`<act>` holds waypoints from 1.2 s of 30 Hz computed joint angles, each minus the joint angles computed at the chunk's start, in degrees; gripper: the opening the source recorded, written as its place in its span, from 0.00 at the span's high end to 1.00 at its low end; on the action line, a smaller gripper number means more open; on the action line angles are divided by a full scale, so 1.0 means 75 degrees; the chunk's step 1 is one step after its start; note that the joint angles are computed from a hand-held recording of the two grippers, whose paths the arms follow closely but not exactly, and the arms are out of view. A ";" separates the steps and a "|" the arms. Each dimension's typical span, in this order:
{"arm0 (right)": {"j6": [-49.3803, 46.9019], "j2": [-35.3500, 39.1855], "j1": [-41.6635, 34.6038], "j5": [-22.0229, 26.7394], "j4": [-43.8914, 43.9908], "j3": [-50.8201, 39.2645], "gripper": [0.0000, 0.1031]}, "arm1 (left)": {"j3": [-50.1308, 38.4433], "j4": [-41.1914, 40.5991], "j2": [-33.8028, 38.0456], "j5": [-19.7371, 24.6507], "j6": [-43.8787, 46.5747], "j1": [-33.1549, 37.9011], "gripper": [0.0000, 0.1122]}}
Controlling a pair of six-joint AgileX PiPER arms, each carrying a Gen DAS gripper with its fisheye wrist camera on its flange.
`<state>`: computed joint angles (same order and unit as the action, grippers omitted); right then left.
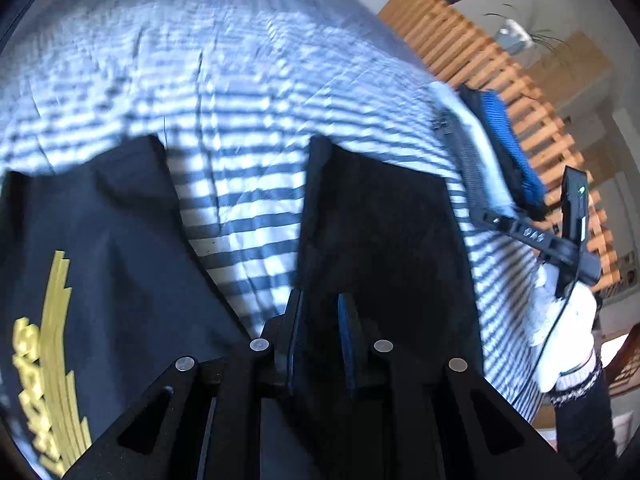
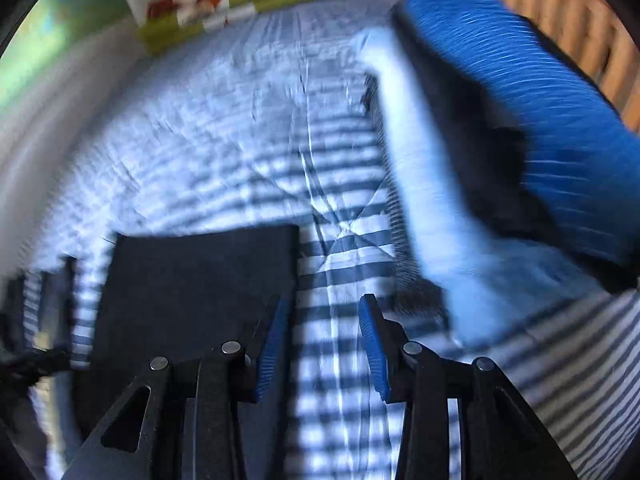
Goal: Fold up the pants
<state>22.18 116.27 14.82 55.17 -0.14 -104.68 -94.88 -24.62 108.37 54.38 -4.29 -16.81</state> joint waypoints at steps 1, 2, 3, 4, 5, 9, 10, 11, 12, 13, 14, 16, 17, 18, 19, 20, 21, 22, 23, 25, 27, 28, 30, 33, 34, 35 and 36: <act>-0.0223 -0.0558 -0.0165 -0.0236 0.0466 0.0510 0.66 | 0.0099 0.0233 -0.0352 0.0092 -0.0162 -0.0159 0.84; -0.0482 -0.0998 -0.0289 -0.0322 0.0863 0.0861 0.66 | 0.0114 0.0406 -0.0551 0.0195 -0.0288 -0.0274 0.84; -0.0647 -0.1419 -0.0352 -0.0305 0.1084 0.1134 0.66 | 0.0235 0.0664 -0.0897 0.0286 -0.0493 -0.0488 0.84; -0.0620 -0.1833 -0.0320 -0.0290 0.1078 0.1383 0.66 | 0.0372 0.0817 -0.1184 0.0350 -0.0611 -0.0667 0.84; -0.0651 -0.2177 -0.0316 -0.0245 0.1087 0.1571 0.66 | 0.0573 0.1024 -0.1562 0.0420 -0.0811 -0.0978 0.81; -0.0962 -0.3402 -0.0555 0.0232 0.1742 0.1981 0.66 | 0.1426 0.1996 -0.2746 0.0472 -0.1926 -0.2686 0.78; -0.1051 -0.3782 -0.0675 0.0385 0.1925 0.2099 0.66 | 0.1679 0.2394 -0.3004 0.0422 -0.2418 -0.3385 0.78; -0.1096 -0.4011 -0.0730 0.0498 0.1954 0.2166 0.66 | 0.1893 0.2650 -0.3153 0.0323 -0.2823 -0.3886 0.78; -0.1200 -0.4255 -0.0835 0.0626 0.1999 0.2244 0.66 | 0.2193 0.2850 -0.3291 0.0182 -0.3286 -0.4465 0.78; -0.1191 -0.4442 -0.0852 0.0712 0.1952 0.2295 0.66 | 0.2365 0.2899 -0.3298 0.0077 -0.3629 -0.4949 0.78; -0.1189 -0.4624 -0.0901 0.0848 0.1926 0.2332 0.66 | 0.2585 0.2942 -0.3236 -0.0146 -0.4071 -0.5572 0.78; -0.1198 -0.4827 -0.1064 0.1039 0.1970 0.2380 0.66 | 0.2573 0.3376 -0.2804 -0.0328 -0.4624 -0.6667 0.78; -0.1303 -0.4987 -0.1269 0.1144 0.2198 0.2463 0.66 | 0.2450 0.3733 -0.2578 -0.0294 -0.4892 -0.7066 0.78; -0.1396 -0.5105 -0.1408 0.1184 0.2353 0.2558 0.66 | 0.2278 0.4206 -0.2250 -0.0320 -0.5292 -0.7518 0.78; -0.1490 -0.5246 -0.1581 0.1249 0.2501 0.2637 0.66 | 0.2241 0.4373 -0.2101 -0.0447 -0.5439 -0.7686 0.78; -0.1535 -0.5443 -0.1711 0.1267 0.2562 0.2764 0.66 | 0.2176 0.4234 -0.1886 -0.0698 -0.5346 -0.7740 0.78; -0.1637 -0.5565 -0.1850 0.1319 0.2655 0.2844 0.66 | 0.2087 0.4002 -0.1695 -0.0896 -0.5189 -0.7719 0.78; -0.1732 -0.5646 -0.1967 0.1386 0.2772 0.2896 0.66 | 0.2004 0.3734 -0.1501 -0.1028 -0.4889 -0.7690 0.78; -0.1777 -0.5735 -0.2033 0.1415 0.2851 0.2996 0.66 | 0.1803 0.3539 -0.1238 -0.0885 -0.4566 -0.7712 0.78; -0.1839 -0.5863 -0.2039 0.1398 0.2888 0.3218 0.66 | 0.1472 0.3753 -0.0858 -0.0382 -0.4573 -0.7869 0.78; -0.1854 -0.5890 -0.1946 0.1332 0.2829 0.3392 0.66 | 0.1794 0.3611 -0.0909 -0.0341 -0.4674 -0.7907 0.78; -0.1932 -0.5865 -0.1923 0.1284 0.2900 0.3491 0.66 | 0.2121 0.3739 -0.1106 -0.0580 -0.4970 -0.7987 0.78; -0.2012 -0.5721 -0.1775 0.1124 0.2914 0.3641 0.66 | 0.2309 0.3791 -0.1316 -0.0639 -0.5193 -0.8089 0.66; -0.1985 -0.5218 -0.1378 0.0774 0.2703 0.3695 0.66 | 0.2071 0.4325 -0.1203 -0.0429 -0.5774 -0.8402 0.47; -0.2048 -0.4922 -0.1333 0.0677 0.2859 0.3702 0.66 | 0.1878 0.4507 -0.1062 -0.0206 -0.5861 -0.8520 0.45; -0.2137 -0.4689 -0.1337 0.0624 0.3046 0.3690 0.66 | 0.1548 0.4746 -0.0839 0.0136 -0.5939 -0.8660 0.43; -0.2204 -0.4505 -0.1337 0.0561 0.3184 0.3691 0.66 | 0.1405 0.4938 -0.0741 0.0284 -0.6043 -0.8765 0.43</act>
